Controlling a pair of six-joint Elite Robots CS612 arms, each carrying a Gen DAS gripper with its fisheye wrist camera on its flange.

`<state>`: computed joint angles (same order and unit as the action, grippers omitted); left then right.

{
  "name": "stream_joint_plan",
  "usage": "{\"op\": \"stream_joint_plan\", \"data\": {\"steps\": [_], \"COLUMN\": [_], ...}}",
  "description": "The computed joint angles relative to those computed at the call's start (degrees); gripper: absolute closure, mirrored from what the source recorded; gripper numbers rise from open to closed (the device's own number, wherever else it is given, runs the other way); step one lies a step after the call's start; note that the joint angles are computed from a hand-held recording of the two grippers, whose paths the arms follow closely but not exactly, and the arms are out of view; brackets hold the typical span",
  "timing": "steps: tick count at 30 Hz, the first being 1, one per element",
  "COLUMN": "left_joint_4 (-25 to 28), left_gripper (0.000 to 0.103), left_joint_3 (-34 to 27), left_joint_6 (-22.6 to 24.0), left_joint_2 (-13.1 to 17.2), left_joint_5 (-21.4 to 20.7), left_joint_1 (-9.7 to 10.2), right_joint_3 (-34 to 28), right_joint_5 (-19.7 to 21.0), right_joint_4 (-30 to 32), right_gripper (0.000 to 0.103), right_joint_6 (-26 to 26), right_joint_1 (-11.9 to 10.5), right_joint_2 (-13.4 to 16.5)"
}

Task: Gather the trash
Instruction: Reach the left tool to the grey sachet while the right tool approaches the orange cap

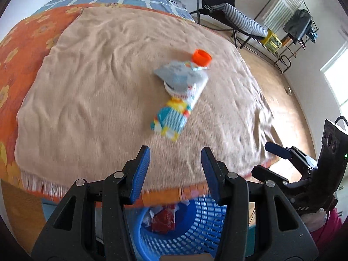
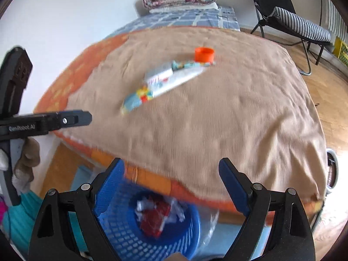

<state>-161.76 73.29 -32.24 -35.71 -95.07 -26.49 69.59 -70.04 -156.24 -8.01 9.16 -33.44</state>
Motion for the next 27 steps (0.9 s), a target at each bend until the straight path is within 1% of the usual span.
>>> {"op": "stream_joint_plan", "data": {"steps": [2, 5, 8, 9, 10, 12, 16, 18, 19, 23, 27], "left_joint_4": [0.9, 2.3, 4.5, 5.1, 5.9, 6.4, 9.7, 11.0, 12.3, 17.1, 18.9], "left_gripper": [0.053, 0.053, 0.053, 0.049, 0.043, 0.038, 0.038, 0.038, 0.038, 0.038, 0.038], "left_joint_3": [-2.1, -5.3, -8.8, -9.9, -11.5, -13.6, -19.7, -22.1, -24.1, -29.7, -32.8], "left_joint_6": [-0.7, -2.1, -3.8, -4.2, -4.9, -6.2, -9.6, -10.8, -11.3, -12.1, -13.2], "left_joint_2": [1.0, 2.8, 4.6, 5.1, 6.0, 7.1, 10.4, 11.6, 12.8, 15.6, 17.2], "left_joint_5": [-0.1, -0.9, -3.2, -3.6, -4.0, -4.4, -6.2, -7.1, -8.0, -9.2, -9.9], "left_joint_1": [0.41, 1.04, 1.73, 1.91, 2.17, 2.53, 3.52, 3.78, 3.95, 4.09, 4.11], "right_joint_3": [-2.5, -6.0, -10.5, -12.3, -14.0, -17.0, -23.3, -26.0, -27.2, -32.8, -39.3], "right_joint_5": [1.3, -0.6, -1.2, -1.4, -1.6, -1.9, -2.8, -3.3, -3.3, -2.4, -2.3], "right_joint_4": [1.3, 0.7, 2.5, 3.2, 3.6, 4.2, 6.2, 7.4, 8.1, 11.4, 14.9], "right_gripper": [0.014, 0.014, 0.014, 0.014, 0.014, 0.014, 0.014, 0.014, 0.014, 0.014, 0.014], "right_joint_6": [1.0, 1.8, 3.4, 4.3, 5.1, 6.0, 7.6, 8.5, 8.9, 10.0, 11.1], "right_joint_1": [-0.2, 0.0, -0.2, -0.3, -0.4, -0.6, -0.9, -0.9, -0.9, -1.0, -0.9], "right_joint_2": [1.1, 2.8, 4.7, 5.6, 6.4, 8.0, 11.1, 12.6, 13.2, 16.1, 19.4]}}
